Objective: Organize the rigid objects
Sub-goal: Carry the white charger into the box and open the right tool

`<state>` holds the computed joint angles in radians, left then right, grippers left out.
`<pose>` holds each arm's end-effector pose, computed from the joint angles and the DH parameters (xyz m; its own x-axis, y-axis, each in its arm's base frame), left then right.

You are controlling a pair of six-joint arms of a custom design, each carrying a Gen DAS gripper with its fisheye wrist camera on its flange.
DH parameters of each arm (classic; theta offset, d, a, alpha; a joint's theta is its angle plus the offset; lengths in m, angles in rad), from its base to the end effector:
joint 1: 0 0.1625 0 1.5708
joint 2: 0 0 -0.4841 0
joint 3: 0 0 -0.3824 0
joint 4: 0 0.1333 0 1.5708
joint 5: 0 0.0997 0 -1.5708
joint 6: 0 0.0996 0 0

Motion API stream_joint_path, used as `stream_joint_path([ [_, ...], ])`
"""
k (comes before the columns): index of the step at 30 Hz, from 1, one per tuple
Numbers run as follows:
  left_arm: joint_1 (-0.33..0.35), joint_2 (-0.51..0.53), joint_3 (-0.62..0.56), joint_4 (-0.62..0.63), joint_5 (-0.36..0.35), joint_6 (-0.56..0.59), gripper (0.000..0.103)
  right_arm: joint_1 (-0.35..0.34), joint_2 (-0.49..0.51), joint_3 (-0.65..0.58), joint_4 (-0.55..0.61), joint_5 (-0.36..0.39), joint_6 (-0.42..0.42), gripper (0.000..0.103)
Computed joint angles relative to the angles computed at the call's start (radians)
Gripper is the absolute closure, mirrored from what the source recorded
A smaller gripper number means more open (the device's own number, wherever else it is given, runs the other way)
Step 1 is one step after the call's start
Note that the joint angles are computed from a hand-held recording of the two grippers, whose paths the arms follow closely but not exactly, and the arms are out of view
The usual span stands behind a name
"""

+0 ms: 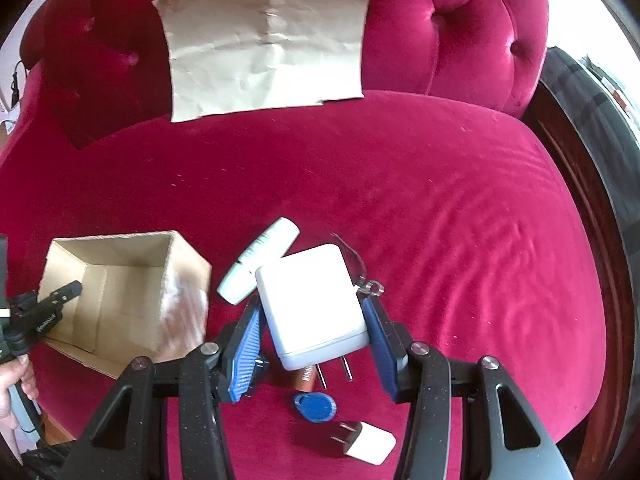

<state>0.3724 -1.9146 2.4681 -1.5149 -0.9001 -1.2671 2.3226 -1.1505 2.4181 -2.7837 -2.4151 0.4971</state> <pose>-0.1145 -0.2543 0.2962 -0.7150 -0.0278 -0.6986 0.2726 0.9090 -0.3152 0.3214 -0.2576 0.1680 -0.7271 -0.0772 0.6821 -0.3813 0.8717 -0.3079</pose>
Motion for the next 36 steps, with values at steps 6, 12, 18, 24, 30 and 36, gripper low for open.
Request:
stream_joint_path([
  [6,0.004,-0.011,-0.004,0.007,0.003,0.006,0.099,0.035,0.047,-0.032,-0.023,0.014,-0.01,0.05],
  [12,0.004,-0.021,-0.004,0.015,0.004,0.006,0.099,0.064,0.098,-0.067,-0.051,0.042,-0.027,0.05],
  [18,0.002,-0.031,-0.004,0.017,0.002,0.004,0.1,0.082,0.152,-0.095,-0.083,0.079,-0.048,0.05],
  [24,0.006,-0.039,-0.007,0.019,0.003,0.0,0.1,0.095,0.199,-0.12,-0.105,0.114,-0.064,0.05],
  [30,0.007,-0.05,-0.007,0.021,0.001,-0.003,0.1,0.102,0.251,-0.144,-0.119,0.153,-0.077,0.05],
  [36,0.001,-0.056,-0.008,0.035,-0.003,-0.013,0.1,0.093,0.295,-0.158,-0.131,0.195,-0.079,0.05],
])
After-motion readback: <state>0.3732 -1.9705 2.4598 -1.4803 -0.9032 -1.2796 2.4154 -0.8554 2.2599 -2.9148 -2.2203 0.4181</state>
